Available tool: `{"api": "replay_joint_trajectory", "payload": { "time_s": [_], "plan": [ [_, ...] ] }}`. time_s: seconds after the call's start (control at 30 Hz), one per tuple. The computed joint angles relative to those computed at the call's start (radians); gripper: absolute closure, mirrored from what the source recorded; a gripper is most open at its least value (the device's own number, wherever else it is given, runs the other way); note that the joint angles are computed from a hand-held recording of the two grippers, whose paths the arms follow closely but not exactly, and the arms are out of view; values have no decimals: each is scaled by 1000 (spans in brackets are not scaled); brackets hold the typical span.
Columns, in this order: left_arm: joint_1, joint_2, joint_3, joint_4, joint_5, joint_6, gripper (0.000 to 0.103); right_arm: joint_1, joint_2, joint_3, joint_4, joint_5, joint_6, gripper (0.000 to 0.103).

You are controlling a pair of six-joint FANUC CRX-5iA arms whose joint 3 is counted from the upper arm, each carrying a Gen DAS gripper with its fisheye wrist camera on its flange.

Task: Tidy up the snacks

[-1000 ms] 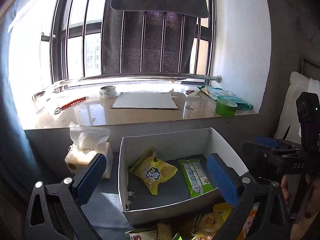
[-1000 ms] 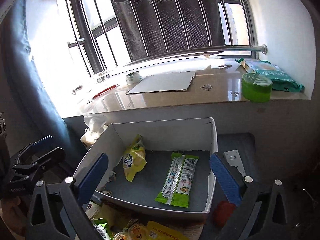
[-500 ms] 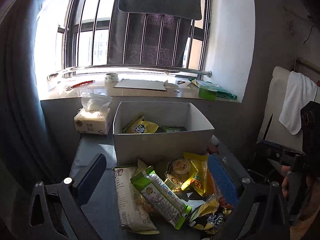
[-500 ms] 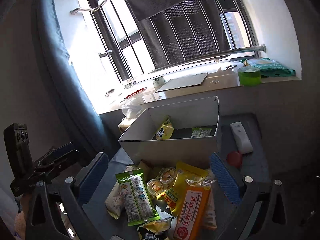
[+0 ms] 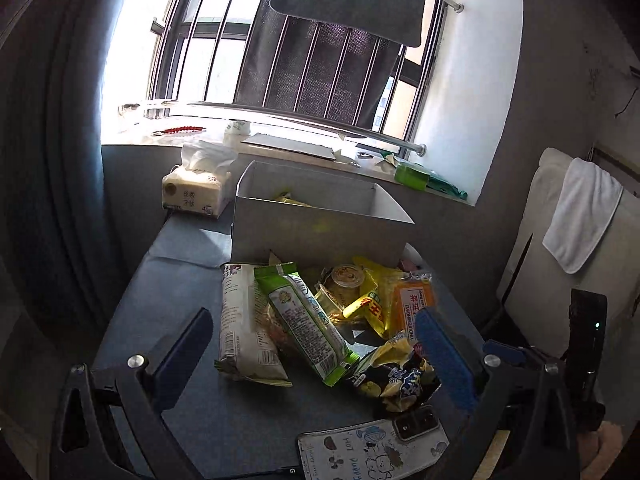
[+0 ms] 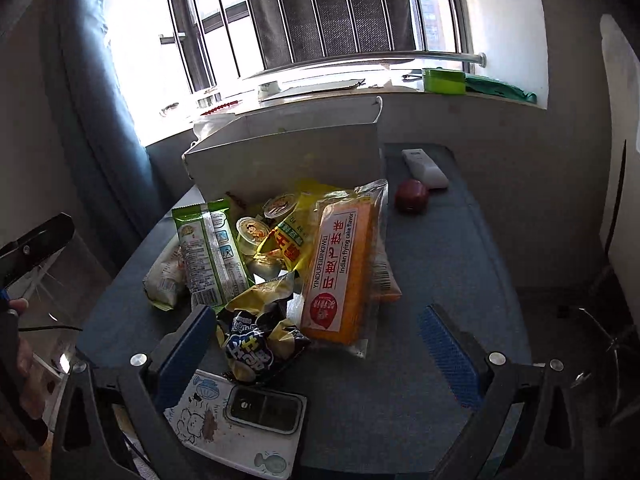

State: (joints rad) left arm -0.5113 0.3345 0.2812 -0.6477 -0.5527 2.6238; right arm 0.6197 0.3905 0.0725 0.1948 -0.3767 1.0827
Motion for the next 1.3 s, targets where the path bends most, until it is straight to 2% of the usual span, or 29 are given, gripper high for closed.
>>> {"api": "replay_joint_trajectory", "payload": {
  "time_s": [0.23,0.33,0.47,0.57,0.63,0.67,0.7,0.77,0.83,0.93,1.03,1.17,1.23,1.3],
  "plan": [
    [15,-27,-45,-9,29,60,0,30,79,114,-125,-97,206,0],
    [29,-32,-63,21,30,51,0,37,130,162,-71,-149,193,0],
    [43,-34,-82,46,42,50,0,42,174,214,-51,-198,247,0],
    [54,-23,-81,88,42,5,0,47,214,271,-43,-271,281,0],
    [53,-13,-69,96,23,-11,0,60,203,229,24,-234,275,21],
    [54,-8,-64,108,18,-29,0,62,194,215,28,-221,282,22],
    [53,-3,-60,111,15,-36,0,58,187,221,-19,-225,314,27],
    [57,11,-52,138,14,-73,0,36,171,246,-161,-234,397,44],
    [65,29,-40,170,16,-117,0,31,150,221,-153,-206,370,53],
    [78,64,-10,220,2,-177,0,22,127,201,-179,-182,391,60],
    [101,95,5,292,27,-266,0,10,105,192,-231,-171,431,65],
    [136,164,67,410,13,-417,0,-31,77,209,-391,-166,522,66],
    [156,210,113,484,1,-512,0,-33,72,203,-375,-141,488,66],
    [160,279,228,475,-101,-545,0,-42,53,196,-406,-136,510,66]
  ]
}}
